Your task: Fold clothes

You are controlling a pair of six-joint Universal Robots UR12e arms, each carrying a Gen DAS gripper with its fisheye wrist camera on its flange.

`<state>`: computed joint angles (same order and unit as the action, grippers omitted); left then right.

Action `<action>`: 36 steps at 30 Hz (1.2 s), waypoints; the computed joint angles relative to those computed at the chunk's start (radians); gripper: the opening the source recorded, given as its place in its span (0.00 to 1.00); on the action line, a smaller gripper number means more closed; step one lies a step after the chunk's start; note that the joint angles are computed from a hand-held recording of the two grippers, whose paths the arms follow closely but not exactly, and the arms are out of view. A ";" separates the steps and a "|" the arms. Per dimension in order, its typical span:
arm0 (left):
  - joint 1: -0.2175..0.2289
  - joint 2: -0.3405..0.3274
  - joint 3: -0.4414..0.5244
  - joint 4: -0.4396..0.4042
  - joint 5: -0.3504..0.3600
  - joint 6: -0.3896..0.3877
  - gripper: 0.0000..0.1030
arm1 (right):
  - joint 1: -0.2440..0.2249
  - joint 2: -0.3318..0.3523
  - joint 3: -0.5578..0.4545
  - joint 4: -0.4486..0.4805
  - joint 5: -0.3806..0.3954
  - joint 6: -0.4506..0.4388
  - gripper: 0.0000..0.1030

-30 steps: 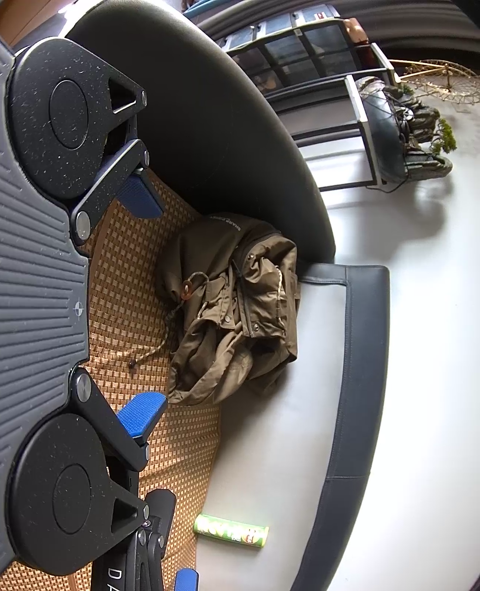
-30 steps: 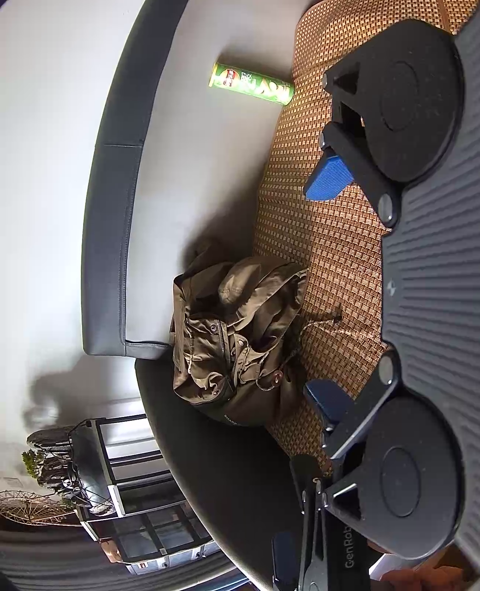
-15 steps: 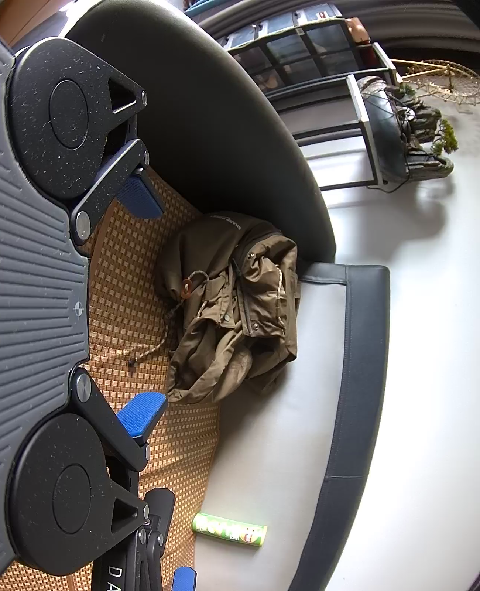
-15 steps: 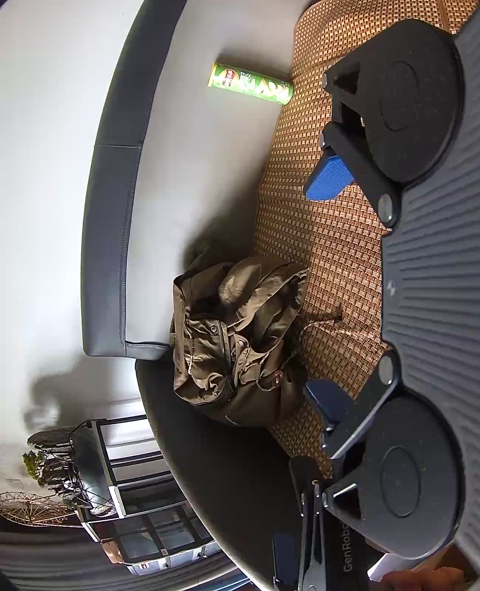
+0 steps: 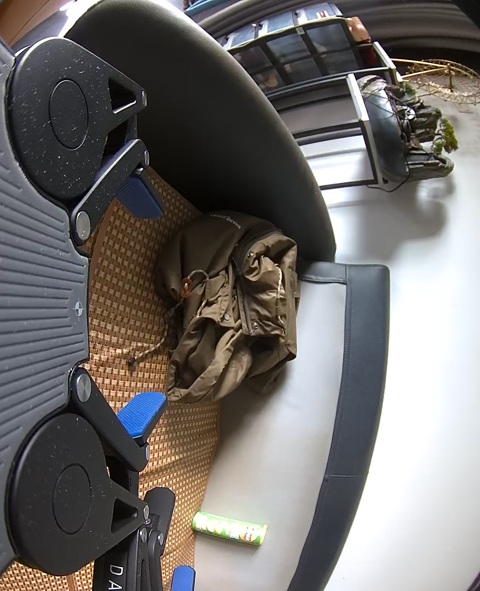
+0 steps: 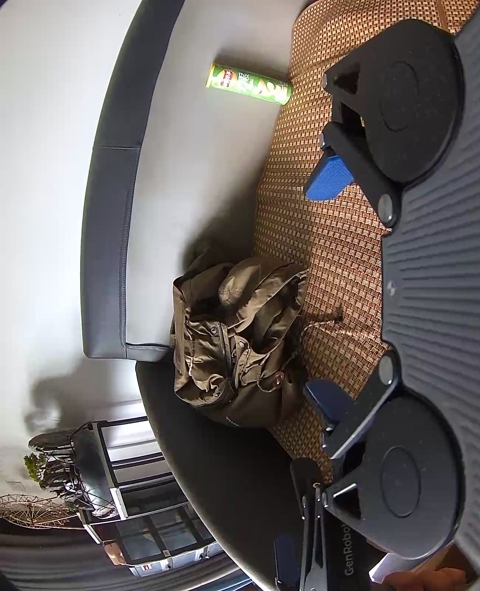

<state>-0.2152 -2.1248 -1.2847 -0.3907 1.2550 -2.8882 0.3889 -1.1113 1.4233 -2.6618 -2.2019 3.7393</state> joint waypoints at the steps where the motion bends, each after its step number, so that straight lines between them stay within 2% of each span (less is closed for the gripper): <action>1: 0.000 0.000 0.000 0.001 0.000 0.000 1.00 | 0.000 0.000 -0.001 0.001 0.000 -0.001 1.00; 21: 0.003 -0.006 0.007 -0.011 -0.008 0.000 1.00 | -0.004 0.004 -0.003 -0.003 0.010 -0.010 1.00; 36: 0.001 -0.038 0.043 -0.035 -0.010 0.005 1.00 | -0.014 0.014 -0.012 -0.002 0.033 -0.021 1.00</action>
